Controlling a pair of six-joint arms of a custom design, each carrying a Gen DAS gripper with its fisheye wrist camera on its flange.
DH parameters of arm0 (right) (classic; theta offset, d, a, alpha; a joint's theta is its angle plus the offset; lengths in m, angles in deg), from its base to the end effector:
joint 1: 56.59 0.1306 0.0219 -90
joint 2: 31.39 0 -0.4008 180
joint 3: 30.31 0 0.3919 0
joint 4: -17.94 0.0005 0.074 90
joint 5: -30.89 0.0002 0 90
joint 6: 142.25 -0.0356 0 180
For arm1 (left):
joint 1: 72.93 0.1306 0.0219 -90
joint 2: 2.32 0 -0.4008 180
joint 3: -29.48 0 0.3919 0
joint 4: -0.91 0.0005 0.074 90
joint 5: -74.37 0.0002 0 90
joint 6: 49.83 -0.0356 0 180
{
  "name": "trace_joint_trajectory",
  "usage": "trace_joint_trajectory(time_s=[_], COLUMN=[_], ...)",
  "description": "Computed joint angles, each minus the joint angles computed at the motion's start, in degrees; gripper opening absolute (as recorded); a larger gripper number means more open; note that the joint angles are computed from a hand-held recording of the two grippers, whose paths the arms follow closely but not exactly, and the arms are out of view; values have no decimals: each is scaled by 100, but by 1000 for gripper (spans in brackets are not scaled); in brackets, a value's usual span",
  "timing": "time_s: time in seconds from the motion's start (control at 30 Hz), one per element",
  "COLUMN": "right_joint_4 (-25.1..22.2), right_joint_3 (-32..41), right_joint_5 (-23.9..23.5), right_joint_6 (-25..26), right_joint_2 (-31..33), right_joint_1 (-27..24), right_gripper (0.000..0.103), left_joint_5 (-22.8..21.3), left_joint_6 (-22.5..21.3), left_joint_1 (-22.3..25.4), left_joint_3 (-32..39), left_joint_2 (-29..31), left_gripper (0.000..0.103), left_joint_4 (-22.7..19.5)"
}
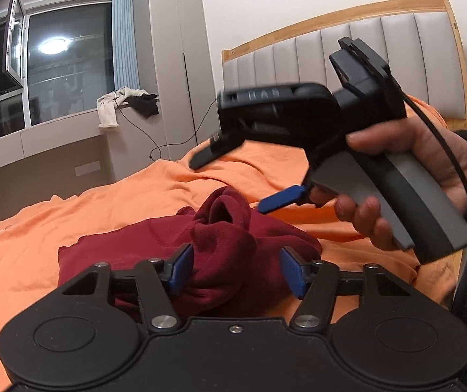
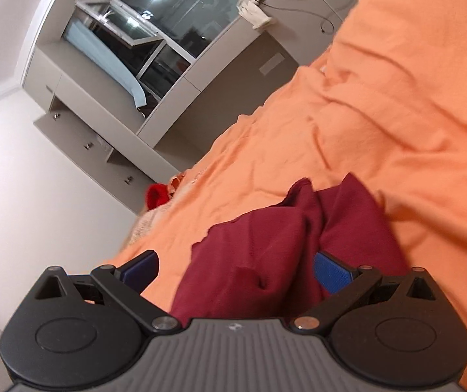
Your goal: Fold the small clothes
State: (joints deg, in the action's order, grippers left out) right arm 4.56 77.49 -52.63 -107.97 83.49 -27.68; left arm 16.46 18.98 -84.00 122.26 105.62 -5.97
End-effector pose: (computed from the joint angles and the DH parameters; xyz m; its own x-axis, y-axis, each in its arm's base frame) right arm 0.5991 0.3257 0.4075 -0.4928 0.6658 -0.5603 0.0344 0.6583 0.7519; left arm 0.6048 -0.1381 0.3702 -0.1099 0.3335 -0.9363 0.7354 0.6610 0.1492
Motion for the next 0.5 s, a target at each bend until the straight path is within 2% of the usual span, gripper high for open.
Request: trace_joint_trajectory(time_s=[0.1,0.2,0.3,0.4,0.47,0.5], right_joint_4=[-249,56,93,-130,-376,-554], right_joint_3=[169,22,-12,115,263,375], right_joint_5=[-215,-393,-395,-340,-289,-226], right_joint_6=[-374,-651,-719,-665,-579,-460], right_joint_2=[114,119,119,190,271,325], right_joint_1=[-52,-91,-109,-100,-81,-61], right_gripper=[103,101,86,68,47,40], left_joint_5=[-32,52,109,114,104,99], left_joint_6=[85,207,99,-84,-132,-138], left_joint_1=[19,47,54,44,37,35], left_joint_3=[-10,10,-23,-54,-71,-109], left_joint_2=[8,18,-3,-31,-29,-46], left_gripper=[43,34,28,21,20,19], left_joint_4=[70,72,43,-68,-49,-21])
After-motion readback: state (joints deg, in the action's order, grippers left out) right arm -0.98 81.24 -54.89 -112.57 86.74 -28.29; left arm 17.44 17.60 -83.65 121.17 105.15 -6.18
